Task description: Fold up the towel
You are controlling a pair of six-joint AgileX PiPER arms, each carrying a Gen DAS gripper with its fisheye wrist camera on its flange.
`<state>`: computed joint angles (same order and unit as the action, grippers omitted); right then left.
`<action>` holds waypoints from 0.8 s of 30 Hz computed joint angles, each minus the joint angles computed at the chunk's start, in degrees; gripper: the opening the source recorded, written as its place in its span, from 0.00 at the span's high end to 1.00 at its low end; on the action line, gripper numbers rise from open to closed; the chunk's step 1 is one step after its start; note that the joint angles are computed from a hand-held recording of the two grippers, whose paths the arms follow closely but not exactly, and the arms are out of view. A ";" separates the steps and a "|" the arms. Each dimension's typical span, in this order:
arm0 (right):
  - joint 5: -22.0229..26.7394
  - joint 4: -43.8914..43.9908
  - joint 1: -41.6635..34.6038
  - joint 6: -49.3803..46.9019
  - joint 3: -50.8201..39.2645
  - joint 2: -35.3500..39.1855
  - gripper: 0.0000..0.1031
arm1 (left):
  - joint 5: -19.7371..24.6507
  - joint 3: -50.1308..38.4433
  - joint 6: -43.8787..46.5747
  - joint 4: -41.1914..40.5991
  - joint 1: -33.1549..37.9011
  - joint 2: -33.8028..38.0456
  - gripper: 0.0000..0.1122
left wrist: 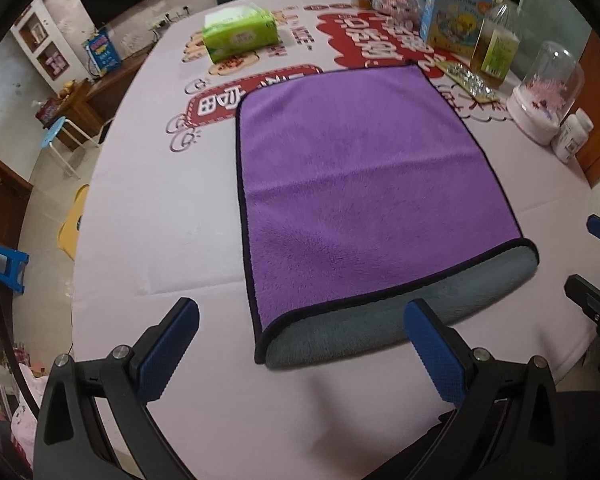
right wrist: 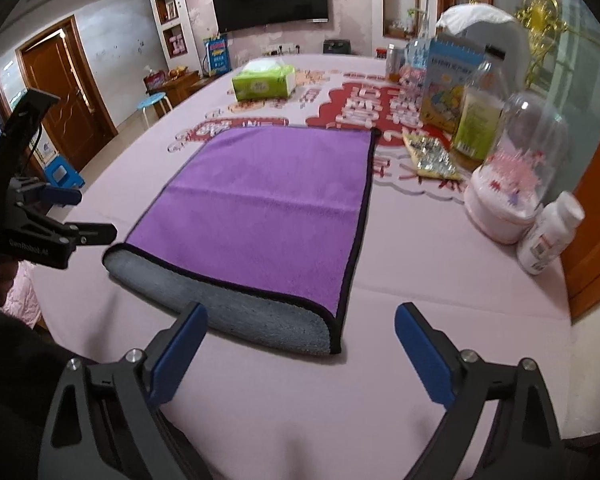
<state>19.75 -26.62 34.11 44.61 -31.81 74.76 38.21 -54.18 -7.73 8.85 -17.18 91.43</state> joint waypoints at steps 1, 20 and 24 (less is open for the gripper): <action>-1.31 1.37 -0.96 -1.81 0.23 1.03 0.12 | -0.11 -0.48 1.42 -1.11 0.52 1.21 0.09; -7.81 17.36 -5.34 -20.53 -1.39 15.85 0.50 | 1.92 -5.51 10.07 -7.03 5.51 14.84 0.17; -7.34 16.66 -4.66 -20.20 -1.71 15.89 0.55 | 1.49 -5.46 11.99 -8.51 6.33 15.89 0.28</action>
